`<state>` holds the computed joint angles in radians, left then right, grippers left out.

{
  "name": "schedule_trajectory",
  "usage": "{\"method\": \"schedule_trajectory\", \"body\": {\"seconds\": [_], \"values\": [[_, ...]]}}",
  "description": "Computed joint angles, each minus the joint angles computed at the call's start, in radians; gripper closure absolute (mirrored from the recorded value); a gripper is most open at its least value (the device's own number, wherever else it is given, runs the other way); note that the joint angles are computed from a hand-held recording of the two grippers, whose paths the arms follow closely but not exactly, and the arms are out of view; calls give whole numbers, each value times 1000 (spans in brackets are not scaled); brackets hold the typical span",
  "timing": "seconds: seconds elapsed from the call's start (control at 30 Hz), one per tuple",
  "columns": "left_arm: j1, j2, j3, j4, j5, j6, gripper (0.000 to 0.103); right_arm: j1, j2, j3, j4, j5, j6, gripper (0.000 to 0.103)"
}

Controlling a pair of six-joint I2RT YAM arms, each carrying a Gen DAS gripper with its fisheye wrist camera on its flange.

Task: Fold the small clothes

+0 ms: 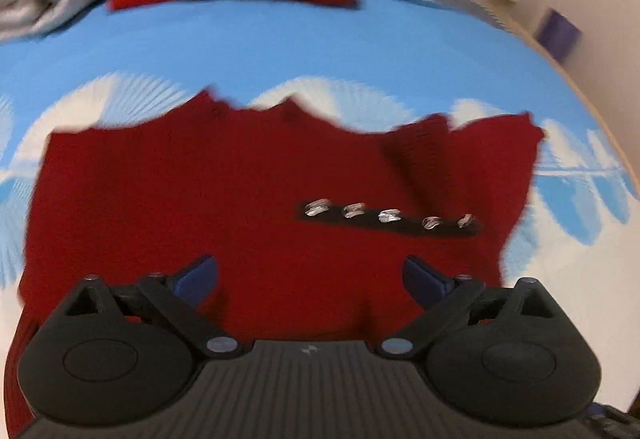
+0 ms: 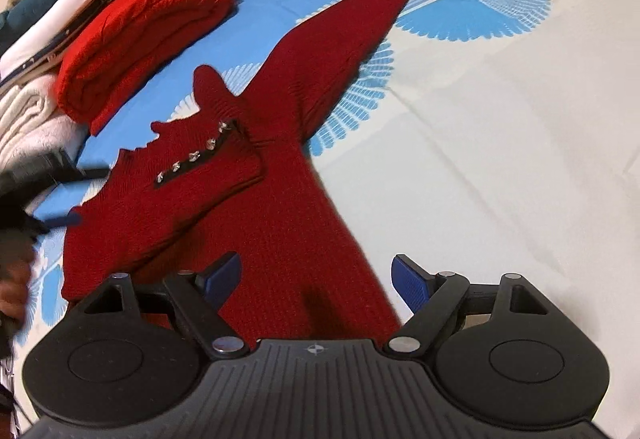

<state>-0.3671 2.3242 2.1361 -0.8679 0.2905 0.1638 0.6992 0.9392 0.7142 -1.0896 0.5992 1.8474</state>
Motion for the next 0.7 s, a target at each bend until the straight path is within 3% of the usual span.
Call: {"method": "schedule_trajectory", "body": {"seconds": [0.1, 0.17, 0.23, 0.3, 0.4, 0.5, 0.6, 0.7], "values": [[91, -7, -62, 80, -35, -54, 1, 18, -30, -4, -37, 17, 29, 20], [155, -15, -100, 136, -109, -89, 1, 14, -49, -12, -45, 19, 41, 20], [220, -1, -94, 116, -188, -115, 1, 9, -57, -15, -39, 17, 41, 20], [297, 20, -46, 49, -198, -118, 1, 18, -61, -16, -35, 23, 51, 20], [379, -79, -205, 87, -197, -97, 1, 22, -51, -15, -22, 32, 54, 20], [485, -227, -412, 131, -130, -61, 1, 16, -36, -19, 16, 44, 43, 20], [539, -283, -500, 152, -29, -57, 1, 7, -17, -26, 60, 58, 28, 20], [536, -308, -561, 251, -13, -55, 1, -6, -8, -42, 127, 78, -9, 20]]}}
